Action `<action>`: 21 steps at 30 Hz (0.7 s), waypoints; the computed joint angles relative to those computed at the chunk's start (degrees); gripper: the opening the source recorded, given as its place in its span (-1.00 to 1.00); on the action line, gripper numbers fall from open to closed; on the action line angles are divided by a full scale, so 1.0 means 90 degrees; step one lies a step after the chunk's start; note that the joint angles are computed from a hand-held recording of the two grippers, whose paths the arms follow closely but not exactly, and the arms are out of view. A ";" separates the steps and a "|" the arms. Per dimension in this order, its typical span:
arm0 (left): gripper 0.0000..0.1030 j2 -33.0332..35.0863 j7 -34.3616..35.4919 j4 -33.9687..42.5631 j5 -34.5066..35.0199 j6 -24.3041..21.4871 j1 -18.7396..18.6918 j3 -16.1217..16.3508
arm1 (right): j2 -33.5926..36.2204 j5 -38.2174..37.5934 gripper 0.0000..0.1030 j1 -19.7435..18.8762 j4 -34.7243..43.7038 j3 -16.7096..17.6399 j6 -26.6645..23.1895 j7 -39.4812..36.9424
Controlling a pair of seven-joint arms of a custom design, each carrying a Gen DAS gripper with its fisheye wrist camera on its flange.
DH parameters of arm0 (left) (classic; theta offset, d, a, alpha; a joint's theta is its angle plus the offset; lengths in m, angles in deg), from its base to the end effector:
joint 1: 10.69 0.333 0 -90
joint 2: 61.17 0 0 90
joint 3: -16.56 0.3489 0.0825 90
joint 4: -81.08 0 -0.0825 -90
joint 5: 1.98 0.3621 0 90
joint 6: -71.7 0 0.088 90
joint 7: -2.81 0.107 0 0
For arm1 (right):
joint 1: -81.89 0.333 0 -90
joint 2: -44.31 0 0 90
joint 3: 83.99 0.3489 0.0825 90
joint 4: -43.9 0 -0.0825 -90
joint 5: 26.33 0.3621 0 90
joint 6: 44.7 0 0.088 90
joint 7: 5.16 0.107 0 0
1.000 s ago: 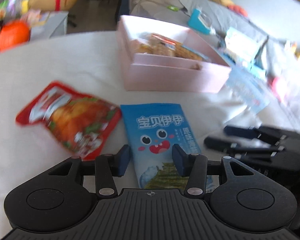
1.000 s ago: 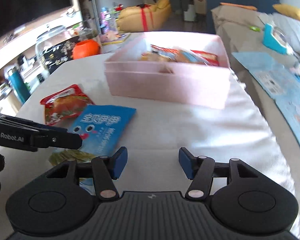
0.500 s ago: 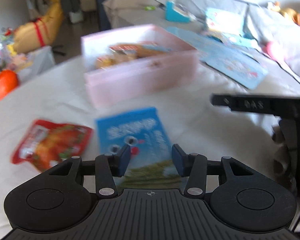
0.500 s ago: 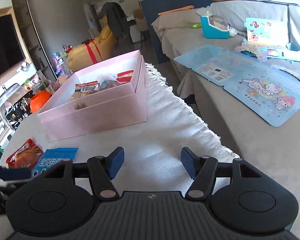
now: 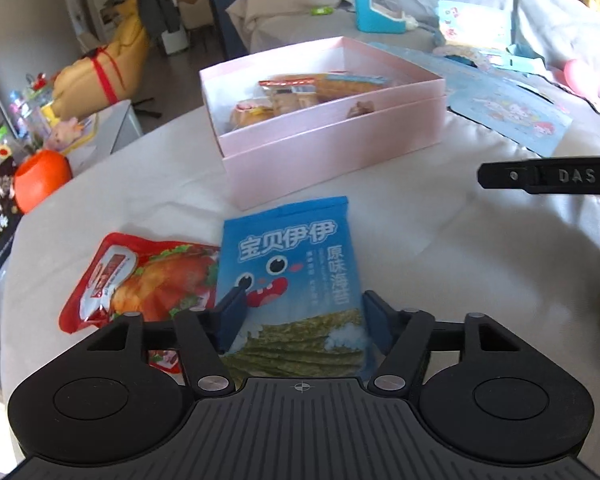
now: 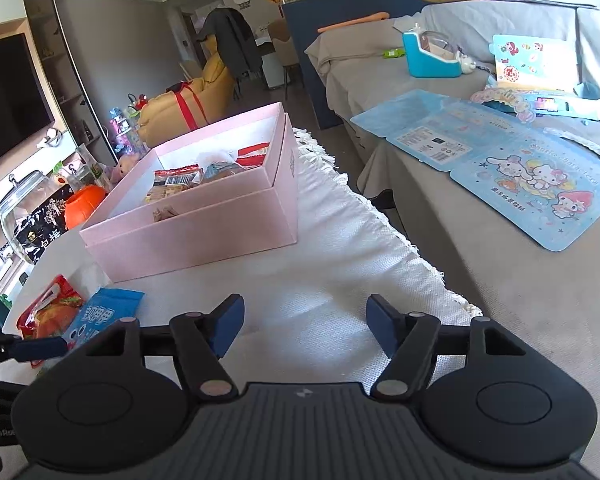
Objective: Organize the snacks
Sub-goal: 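Grasp the blue seaweed packet with the left tool and lift it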
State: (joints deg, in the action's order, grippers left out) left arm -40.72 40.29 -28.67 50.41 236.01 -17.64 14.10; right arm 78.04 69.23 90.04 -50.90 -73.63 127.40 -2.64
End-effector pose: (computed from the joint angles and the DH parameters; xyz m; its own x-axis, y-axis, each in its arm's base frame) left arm 0.6325 -0.1467 0.4054 -0.0056 -0.9907 -0.1359 -0.7569 0.0930 -0.6469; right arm 0.6767 0.1283 0.3352 0.2973 -0.9092 -0.2916 -0.6520 0.0297 -0.7576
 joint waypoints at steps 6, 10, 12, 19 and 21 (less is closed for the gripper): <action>0.75 0.0069 0.1183 -0.0219 -0.1093 0.0715 0.0823 -0.0829 | -0.0001 0.0027 0.37 -0.0012 -0.0003 -0.0003 -0.0049 0.0001; 0.62 -0.0047 0.1106 -0.0471 -0.1442 0.1426 0.0442 -0.0245 | -0.0006 0.0057 0.38 -0.0009 -0.0008 -0.0005 -0.0048 -0.0017; 0.61 -0.0086 0.0622 -0.0402 -0.1087 0.1164 0.0028 0.0273 | -0.0002 0.0054 0.39 -0.0009 -0.0003 -0.0010 -0.0064 -0.0002; 0.69 0.0247 0.2055 -0.0236 -0.2668 0.0983 0.1380 -0.1278 | 0.0020 -0.0058 0.45 -0.0020 0.0013 0.0004 -0.0100 0.0056; 0.68 0.0278 0.1916 -0.0055 -0.2298 0.0753 0.0807 -0.0745 | 0.0026 -0.0109 0.48 -0.0023 0.0015 0.0016 -0.0101 0.0078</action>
State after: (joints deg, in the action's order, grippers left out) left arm -38.22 57.53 -29.16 29.73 242.79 -10.38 7.40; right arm 78.28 68.25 89.83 -50.77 -73.49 126.48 -1.94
